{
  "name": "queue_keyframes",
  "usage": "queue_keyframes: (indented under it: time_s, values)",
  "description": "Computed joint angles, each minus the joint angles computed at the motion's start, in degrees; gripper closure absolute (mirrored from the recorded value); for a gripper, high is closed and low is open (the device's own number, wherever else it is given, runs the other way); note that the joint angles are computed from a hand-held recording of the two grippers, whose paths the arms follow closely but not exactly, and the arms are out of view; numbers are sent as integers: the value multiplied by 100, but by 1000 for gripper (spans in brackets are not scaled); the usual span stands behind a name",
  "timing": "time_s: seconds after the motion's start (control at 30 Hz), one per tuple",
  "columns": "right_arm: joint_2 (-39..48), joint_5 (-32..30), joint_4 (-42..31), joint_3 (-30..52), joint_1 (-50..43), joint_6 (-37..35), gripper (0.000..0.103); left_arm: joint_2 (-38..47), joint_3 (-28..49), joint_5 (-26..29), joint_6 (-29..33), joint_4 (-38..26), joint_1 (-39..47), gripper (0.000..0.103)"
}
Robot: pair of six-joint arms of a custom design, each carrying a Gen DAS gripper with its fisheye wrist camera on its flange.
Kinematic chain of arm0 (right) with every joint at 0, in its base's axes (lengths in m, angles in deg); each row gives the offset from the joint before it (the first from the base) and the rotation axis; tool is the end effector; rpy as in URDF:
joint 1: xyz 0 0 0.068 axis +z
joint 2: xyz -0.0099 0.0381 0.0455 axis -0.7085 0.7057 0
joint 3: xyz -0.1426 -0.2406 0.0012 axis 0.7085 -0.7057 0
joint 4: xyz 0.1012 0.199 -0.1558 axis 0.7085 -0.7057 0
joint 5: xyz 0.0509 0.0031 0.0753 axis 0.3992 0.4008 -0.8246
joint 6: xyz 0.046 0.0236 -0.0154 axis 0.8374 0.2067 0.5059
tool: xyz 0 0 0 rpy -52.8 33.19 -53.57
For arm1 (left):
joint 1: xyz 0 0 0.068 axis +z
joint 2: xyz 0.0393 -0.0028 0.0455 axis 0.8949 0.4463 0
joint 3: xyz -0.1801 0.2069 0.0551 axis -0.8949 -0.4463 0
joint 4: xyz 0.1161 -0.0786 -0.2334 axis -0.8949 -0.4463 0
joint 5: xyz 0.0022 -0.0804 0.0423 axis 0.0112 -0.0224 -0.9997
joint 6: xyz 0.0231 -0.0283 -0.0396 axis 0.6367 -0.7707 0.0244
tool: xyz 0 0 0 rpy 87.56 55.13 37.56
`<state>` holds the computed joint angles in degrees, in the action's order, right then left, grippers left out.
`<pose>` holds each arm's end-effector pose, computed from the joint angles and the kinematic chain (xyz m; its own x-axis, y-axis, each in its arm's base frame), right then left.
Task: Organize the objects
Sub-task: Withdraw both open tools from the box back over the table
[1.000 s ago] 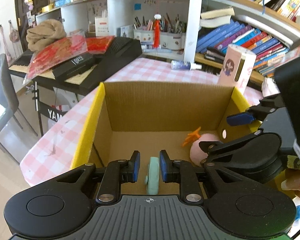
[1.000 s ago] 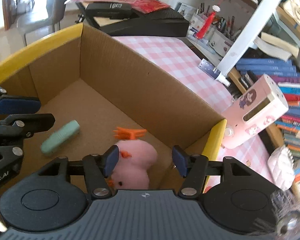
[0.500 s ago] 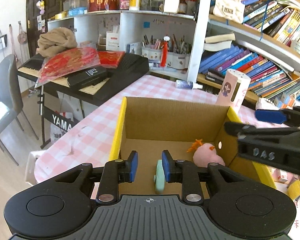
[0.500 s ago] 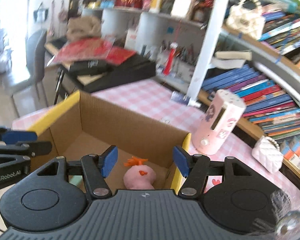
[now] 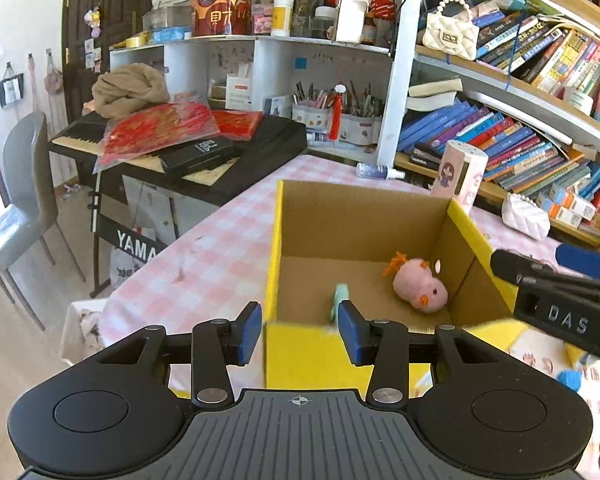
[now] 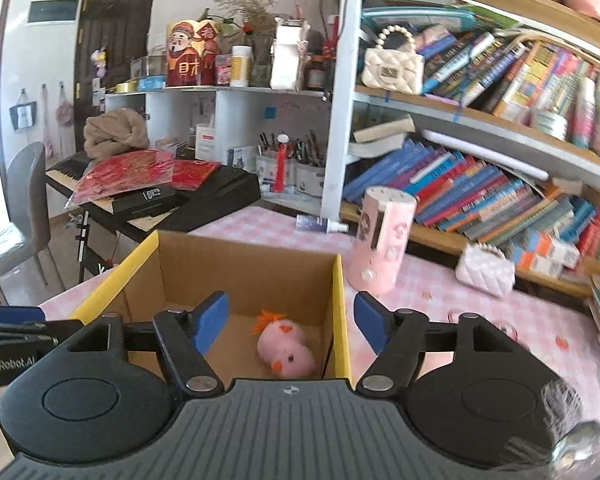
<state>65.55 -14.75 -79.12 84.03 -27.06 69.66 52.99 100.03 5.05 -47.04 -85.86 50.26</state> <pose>0.2470 0.0728 0.2323 -0.4238 -0.1024 -0.9000 -0.1137 0.9917 -0.0593 0.2396 -0.0513 0.2227 -0.6029 -0.0675 -0.7949 -0.0051 0.9967 -0.0807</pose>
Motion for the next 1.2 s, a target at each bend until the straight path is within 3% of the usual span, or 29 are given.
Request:
queue_keyframes:
  time_s: [0.47, 0.57, 0.83, 1.2]
  values:
    - [-1368, 1634, -1374, -1058, 1730, 1456, 8, -2023, -1033, -130, 128, -1204, -124, 42]
    - [-1488, 1922, -1700, -1136, 2105, 1876, 7, -2366, -1146, -136, 149, -1502, -155, 37]
    - [-1827, 2564, -2564, -1267, 2903, 2853, 6, -2864, -1329, -83, 186, -1968, -303, 35]
    - [-2606, 3075, -4073, -1399, 3422, 4080, 5, -2916, -1510, -124, -40, -1947, -1173, 31]
